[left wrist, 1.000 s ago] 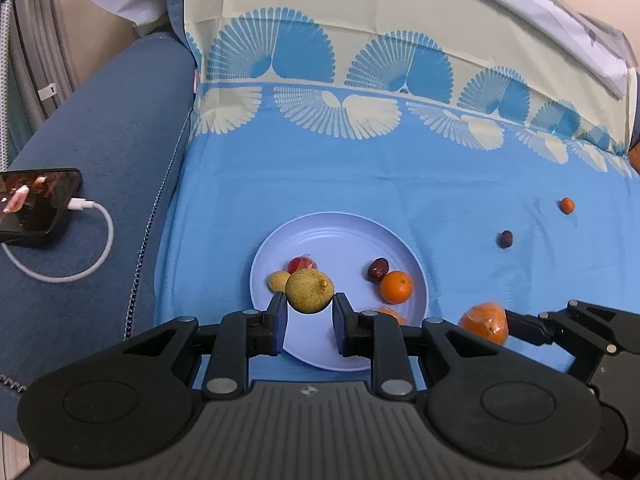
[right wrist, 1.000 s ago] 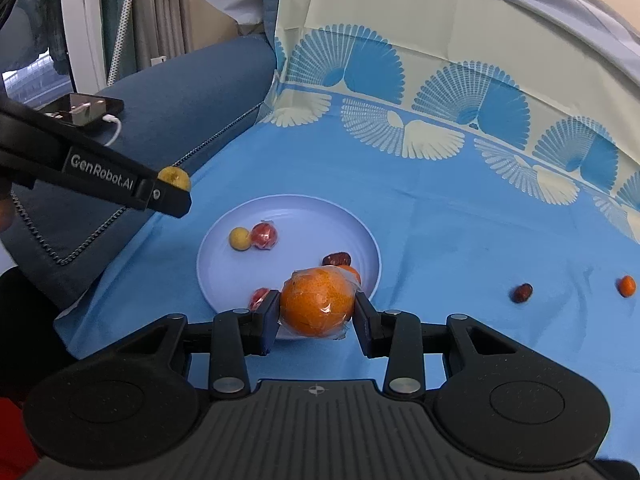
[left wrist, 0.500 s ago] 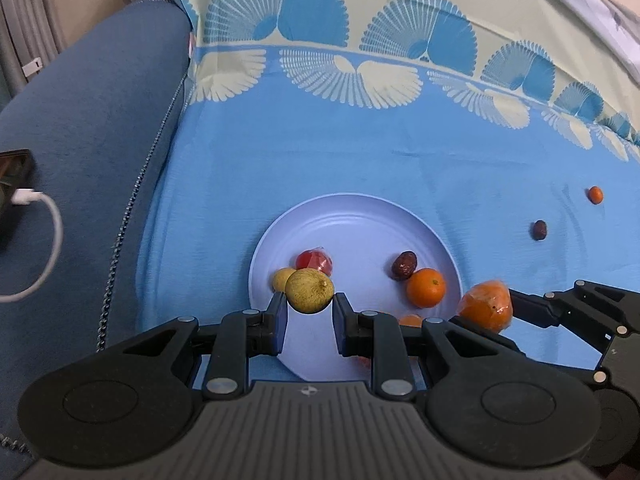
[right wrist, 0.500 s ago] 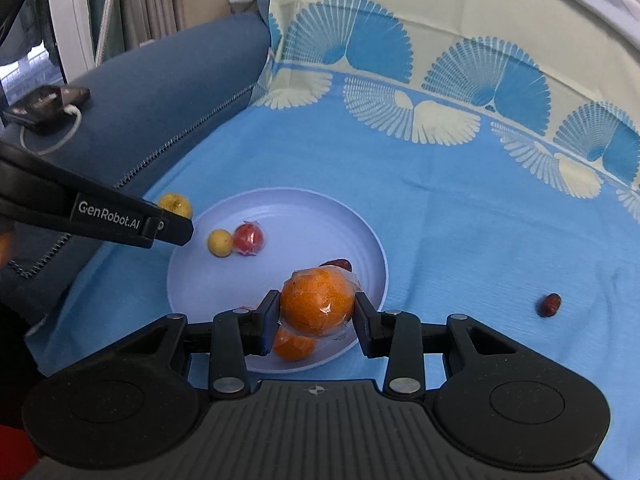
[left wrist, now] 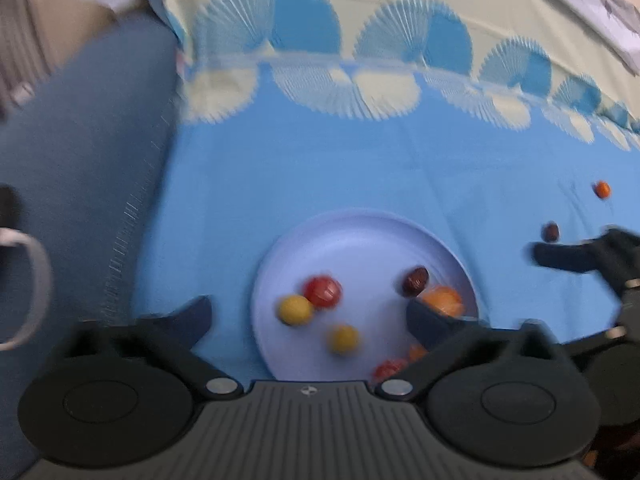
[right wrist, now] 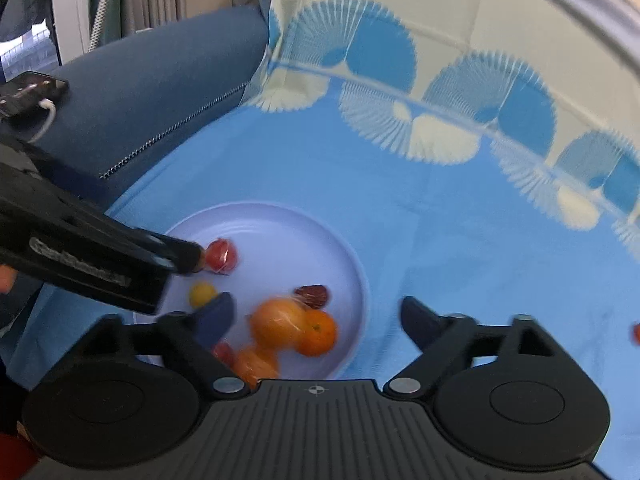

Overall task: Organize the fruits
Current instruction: 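Withdraw both open tools from the plate toward the last fruits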

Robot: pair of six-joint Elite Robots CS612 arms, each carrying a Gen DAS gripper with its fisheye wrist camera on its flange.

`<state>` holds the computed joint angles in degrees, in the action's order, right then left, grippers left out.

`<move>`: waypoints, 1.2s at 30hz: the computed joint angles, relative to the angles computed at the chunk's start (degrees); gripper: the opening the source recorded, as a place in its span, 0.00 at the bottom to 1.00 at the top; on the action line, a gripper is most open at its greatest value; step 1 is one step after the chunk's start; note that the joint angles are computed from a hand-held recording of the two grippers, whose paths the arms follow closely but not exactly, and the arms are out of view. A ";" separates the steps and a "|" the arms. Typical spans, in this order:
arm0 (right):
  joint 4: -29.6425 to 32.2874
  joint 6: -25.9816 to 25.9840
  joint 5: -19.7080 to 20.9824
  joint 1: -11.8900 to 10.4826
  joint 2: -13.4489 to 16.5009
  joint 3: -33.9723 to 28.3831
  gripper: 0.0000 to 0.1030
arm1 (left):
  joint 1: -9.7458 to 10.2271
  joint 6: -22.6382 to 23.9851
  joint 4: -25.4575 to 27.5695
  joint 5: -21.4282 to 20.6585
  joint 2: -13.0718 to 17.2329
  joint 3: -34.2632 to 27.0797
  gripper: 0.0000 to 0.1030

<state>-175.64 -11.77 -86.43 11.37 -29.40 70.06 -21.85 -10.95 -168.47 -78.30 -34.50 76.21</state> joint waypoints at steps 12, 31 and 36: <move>-12.63 2.81 -2.24 0.06 -11.42 21.33 0.99 | -3.44 -6.39 -4.15 2.53 -9.91 14.75 1.00; -25.91 6.16 -3.18 -0.35 -13.50 27.55 0.99 | -6.73 -3.10 -14.42 7.84 -13.83 21.10 1.00; -25.69 6.36 -3.15 -0.35 -13.47 27.43 0.99 | -6.70 -2.86 -14.11 7.82 -13.91 21.02 1.00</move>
<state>-201.33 -5.40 -89.58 11.02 -42.86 97.49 -28.55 -13.81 -182.59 -70.48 -48.42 97.23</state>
